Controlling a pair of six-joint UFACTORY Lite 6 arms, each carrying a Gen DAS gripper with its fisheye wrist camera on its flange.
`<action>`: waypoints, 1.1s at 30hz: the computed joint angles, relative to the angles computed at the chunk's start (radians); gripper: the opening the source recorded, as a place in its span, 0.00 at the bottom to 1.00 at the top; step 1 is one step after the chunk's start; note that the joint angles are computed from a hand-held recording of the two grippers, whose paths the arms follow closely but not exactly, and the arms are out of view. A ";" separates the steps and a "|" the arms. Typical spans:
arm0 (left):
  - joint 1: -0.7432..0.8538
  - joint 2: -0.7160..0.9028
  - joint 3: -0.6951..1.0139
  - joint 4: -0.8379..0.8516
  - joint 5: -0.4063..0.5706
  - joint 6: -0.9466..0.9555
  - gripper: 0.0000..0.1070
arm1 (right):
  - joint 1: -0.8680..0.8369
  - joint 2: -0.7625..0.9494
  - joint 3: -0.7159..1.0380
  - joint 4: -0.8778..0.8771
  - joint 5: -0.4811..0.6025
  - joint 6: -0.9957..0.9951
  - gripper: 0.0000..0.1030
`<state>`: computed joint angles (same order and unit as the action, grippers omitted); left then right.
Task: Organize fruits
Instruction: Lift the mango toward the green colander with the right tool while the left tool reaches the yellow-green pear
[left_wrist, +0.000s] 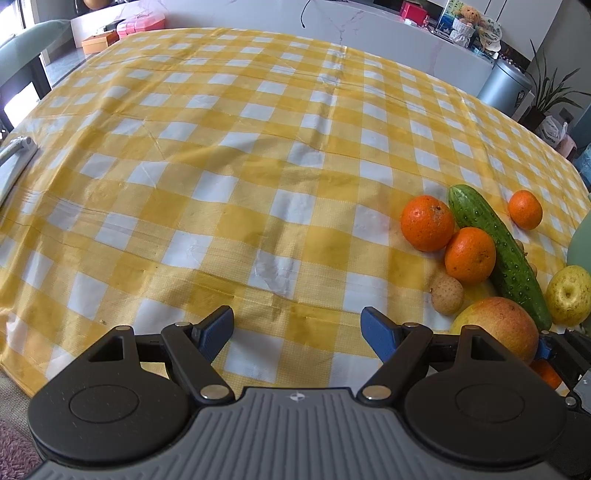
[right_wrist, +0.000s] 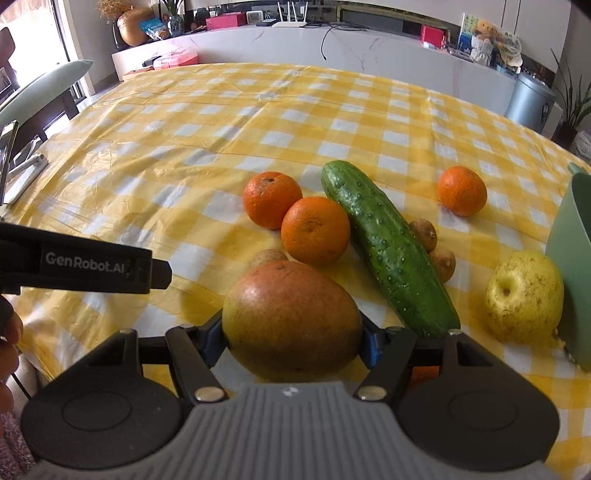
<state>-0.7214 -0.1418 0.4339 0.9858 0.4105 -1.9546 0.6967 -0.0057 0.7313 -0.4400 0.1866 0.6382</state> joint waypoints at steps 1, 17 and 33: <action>-0.002 0.003 0.001 0.000 0.002 0.000 0.86 | 0.003 -0.001 -0.001 -0.020 0.001 0.019 0.63; -0.033 0.041 0.023 0.034 0.033 -0.032 0.86 | -0.022 -0.137 -0.077 -0.027 -0.054 0.049 0.63; -0.348 0.116 0.201 0.427 0.207 -0.280 0.86 | -0.470 -0.684 -0.220 0.542 0.200 -0.707 0.63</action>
